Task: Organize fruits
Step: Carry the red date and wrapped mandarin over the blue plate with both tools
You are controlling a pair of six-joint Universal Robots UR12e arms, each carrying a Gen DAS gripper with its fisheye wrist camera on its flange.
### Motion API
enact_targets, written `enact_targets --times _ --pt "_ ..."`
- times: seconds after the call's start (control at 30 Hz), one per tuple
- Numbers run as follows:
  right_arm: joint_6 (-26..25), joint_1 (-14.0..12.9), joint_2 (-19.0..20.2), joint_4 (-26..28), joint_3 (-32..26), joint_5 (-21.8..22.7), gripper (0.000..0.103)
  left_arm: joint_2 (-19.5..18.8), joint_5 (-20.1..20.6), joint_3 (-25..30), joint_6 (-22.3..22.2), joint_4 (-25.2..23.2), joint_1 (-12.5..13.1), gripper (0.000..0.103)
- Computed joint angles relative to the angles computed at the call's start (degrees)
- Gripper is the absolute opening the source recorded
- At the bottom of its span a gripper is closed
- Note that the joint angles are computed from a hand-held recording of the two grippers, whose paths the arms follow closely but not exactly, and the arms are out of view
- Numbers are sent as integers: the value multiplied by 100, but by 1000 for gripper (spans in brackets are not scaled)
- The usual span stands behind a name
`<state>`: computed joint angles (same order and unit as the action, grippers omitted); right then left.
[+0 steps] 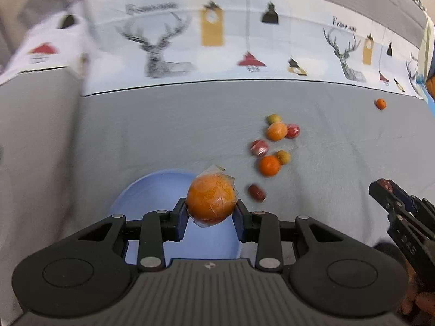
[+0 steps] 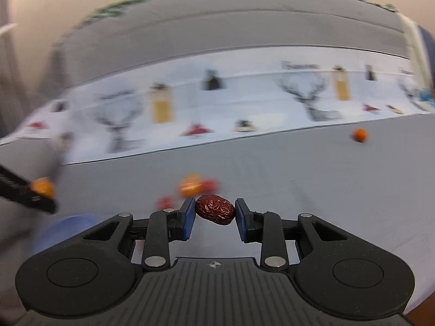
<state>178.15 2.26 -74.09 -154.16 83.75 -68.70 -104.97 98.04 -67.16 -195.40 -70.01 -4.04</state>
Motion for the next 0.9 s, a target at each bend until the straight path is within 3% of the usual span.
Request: enact_targets --times 0.2,0.33,0.47,0.9 --pt "-631 1 -641 688 361 1061 33 906 492 -901 -543 -2 -29 39" --pt "-1282 110 -985 991 613 1433 33 1359 620 -1402 -837 23 -41 38" --pt "-1786 208 -1162 1222 730 1448 33 1644 603 -1753 -1026 147 -40 38" --pt "-1934 247 -1293 1071 791 1209 33 1848 453 -2010 -1081 504 1 38"
